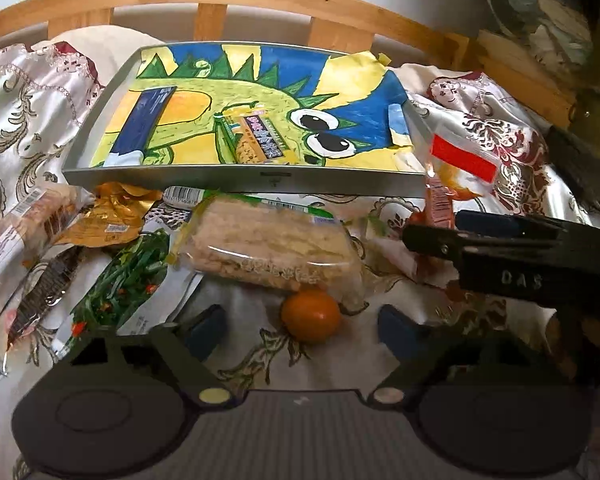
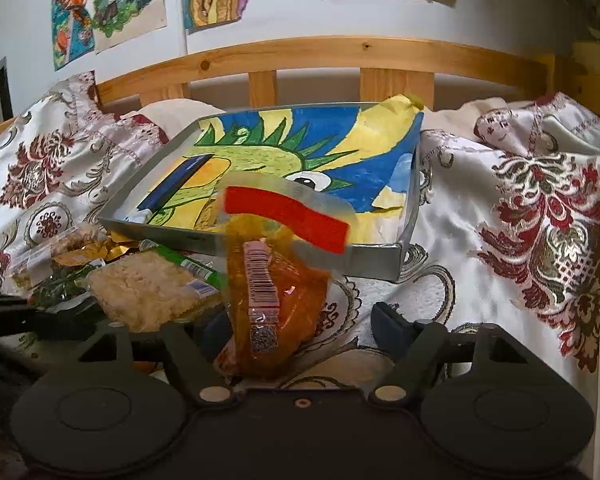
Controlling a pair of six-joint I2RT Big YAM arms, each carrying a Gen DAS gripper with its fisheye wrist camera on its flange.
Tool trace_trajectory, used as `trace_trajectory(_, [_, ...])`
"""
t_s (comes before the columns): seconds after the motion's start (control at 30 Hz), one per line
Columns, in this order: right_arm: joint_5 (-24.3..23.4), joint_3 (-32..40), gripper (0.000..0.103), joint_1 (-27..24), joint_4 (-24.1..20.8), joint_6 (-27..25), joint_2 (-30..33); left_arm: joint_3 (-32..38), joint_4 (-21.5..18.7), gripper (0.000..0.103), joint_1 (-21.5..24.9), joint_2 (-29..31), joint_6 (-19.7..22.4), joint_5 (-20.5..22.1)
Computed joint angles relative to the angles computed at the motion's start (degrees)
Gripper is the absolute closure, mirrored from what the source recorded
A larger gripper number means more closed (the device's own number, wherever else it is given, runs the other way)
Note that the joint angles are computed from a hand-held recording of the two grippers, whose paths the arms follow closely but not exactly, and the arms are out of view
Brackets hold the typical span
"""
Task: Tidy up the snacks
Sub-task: 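Grasp the mandarin orange with the left tool while the right tool grasps the red-labelled candy bag, then carry the orange with the left tool while the right tool carries the candy bag to the tray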
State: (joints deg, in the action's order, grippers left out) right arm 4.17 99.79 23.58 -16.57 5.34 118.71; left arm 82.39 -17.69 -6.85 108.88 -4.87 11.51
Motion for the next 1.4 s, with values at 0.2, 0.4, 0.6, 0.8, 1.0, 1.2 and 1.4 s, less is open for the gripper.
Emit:
trace_trajectory(0.2, [-1.4, 0.67, 0.036, 0.17, -0.23, -1.25, 0.55, 0.57, -1.15, 0.052, -0.47, 0.44, 1.73, -1.75])
trace_trajectory(0.4, [-2.93, 3.41, 0.036, 0.24, -2.63, -0.71, 2.6, 1.32, -1.96, 0.064, -1.1, 0.83, 3.22, -2.49])
trace_trajectory(0.6, [-4.96, 4.11, 0.05, -0.11, -3.88, 1.48, 3.01, 1.64, -2.27, 0.068, -1.16, 1.1, 2.71, -2.59])
trace_trajectory(0.8, [-4.43, 2.71, 0.056, 0.07, -2.72, 2.82, 2.19, 0.72, -2.72, 0.068, -0.9, 0.08, 2.11, -2.11])
trace_trajectory(1.0, [-2.97, 0.24, 0.058, 0.6, -0.54, 0.58, 0.66, -1.55, -2.65, 0.068, -0.71, -2.13, 1.97, -1.3])
trace_trajectory(1.2, [-1.31, -2.81, 0.059, 1.03, 1.59, -0.8, -1.51, -4.29, -1.92, 0.068, -0.38, -4.64, 1.79, -0.47])
trace_trajectory(1.4, [-0.03, -5.83, 0.059, 1.62, 3.83, -0.95, -3.93, -5.86, -0.02, 0.068, 0.39, -6.78, 0.76, -0.04])
